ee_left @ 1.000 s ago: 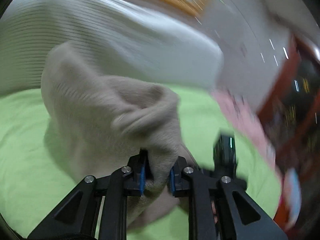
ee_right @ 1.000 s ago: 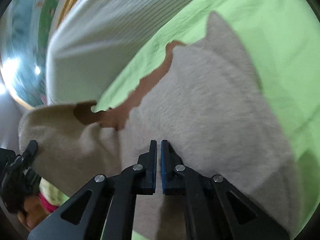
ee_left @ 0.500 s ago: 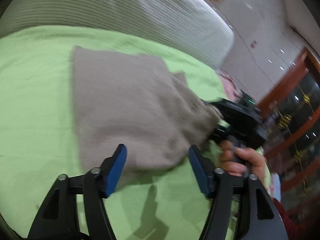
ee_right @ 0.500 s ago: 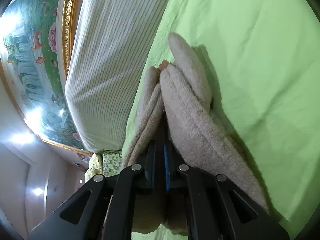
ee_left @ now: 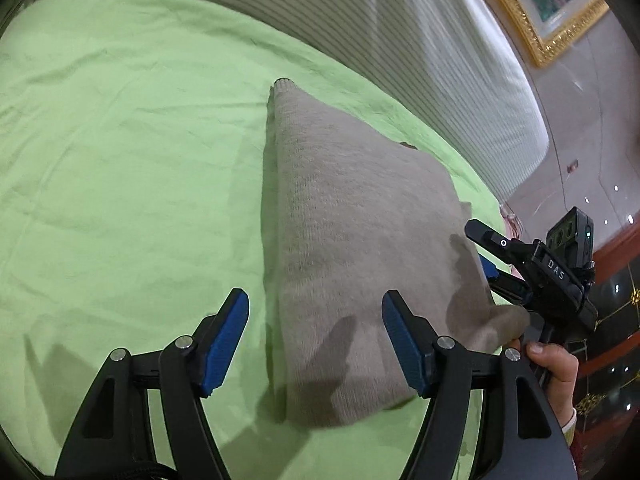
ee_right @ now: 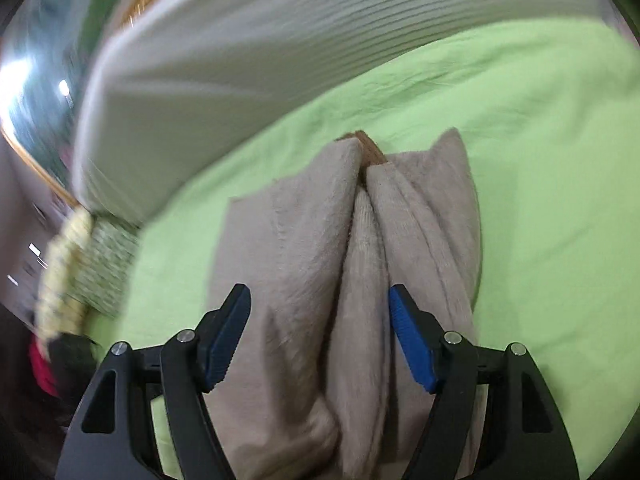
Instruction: Fold small clothes
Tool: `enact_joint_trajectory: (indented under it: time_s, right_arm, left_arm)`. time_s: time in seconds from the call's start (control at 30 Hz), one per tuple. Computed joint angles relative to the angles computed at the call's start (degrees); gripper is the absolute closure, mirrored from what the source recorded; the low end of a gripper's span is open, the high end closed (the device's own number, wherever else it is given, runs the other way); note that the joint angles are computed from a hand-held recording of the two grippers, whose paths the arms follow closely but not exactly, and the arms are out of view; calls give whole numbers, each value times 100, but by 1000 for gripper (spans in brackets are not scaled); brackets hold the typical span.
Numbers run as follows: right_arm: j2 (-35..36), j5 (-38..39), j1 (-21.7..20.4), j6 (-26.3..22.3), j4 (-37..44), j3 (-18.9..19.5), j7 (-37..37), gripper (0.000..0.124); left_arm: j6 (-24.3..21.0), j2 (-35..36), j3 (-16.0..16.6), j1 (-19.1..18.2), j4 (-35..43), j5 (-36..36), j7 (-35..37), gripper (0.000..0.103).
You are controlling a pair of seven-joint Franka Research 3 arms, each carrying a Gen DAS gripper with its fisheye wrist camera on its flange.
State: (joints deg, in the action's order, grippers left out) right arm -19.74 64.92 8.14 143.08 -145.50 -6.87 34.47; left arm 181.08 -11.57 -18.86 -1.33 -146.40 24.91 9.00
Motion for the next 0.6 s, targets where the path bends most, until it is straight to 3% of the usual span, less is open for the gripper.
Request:
enact_joint_trajectory:
  time_s: [0.13,0.17,0.23,0.27,0.33,0.4,0.47,0.6]
  right_arm:
    - [357,-296,61,33,317,157,-40,54]
    - [440,-390,69,54,373,190,-33,58]
    - [556,-707,74,197,441,301,66,73]
    - [606,-823,89,209,474,314,11,98]
    - [547,-880,117,201,481,303,-105,105]
    - [167,-552,203,414,271,207,-637,107]
    - [-223,-128,256,253,195,-37,-996,107]
    - [-664,345,146,615,-29,-240,-1383,107]
  left_arm:
    - [116,590,315,-230,363,-204,263,33]
    - [142,734,578,-534,436,-600,663,33]
    - [170,921,765,-765,551,-1004,1059,32]
    - [190,1012,857,-929,606,-1491,1520,32]
    - [131,1092,846,-938,715,-1659,1719,32]
    - [24,1089,825,-843,873,-1220,1451,32]
    - [-55,1102,795,-741,1053,-537,979,30]
    - [-236,1325,792,-817,1432,-276,935,28]
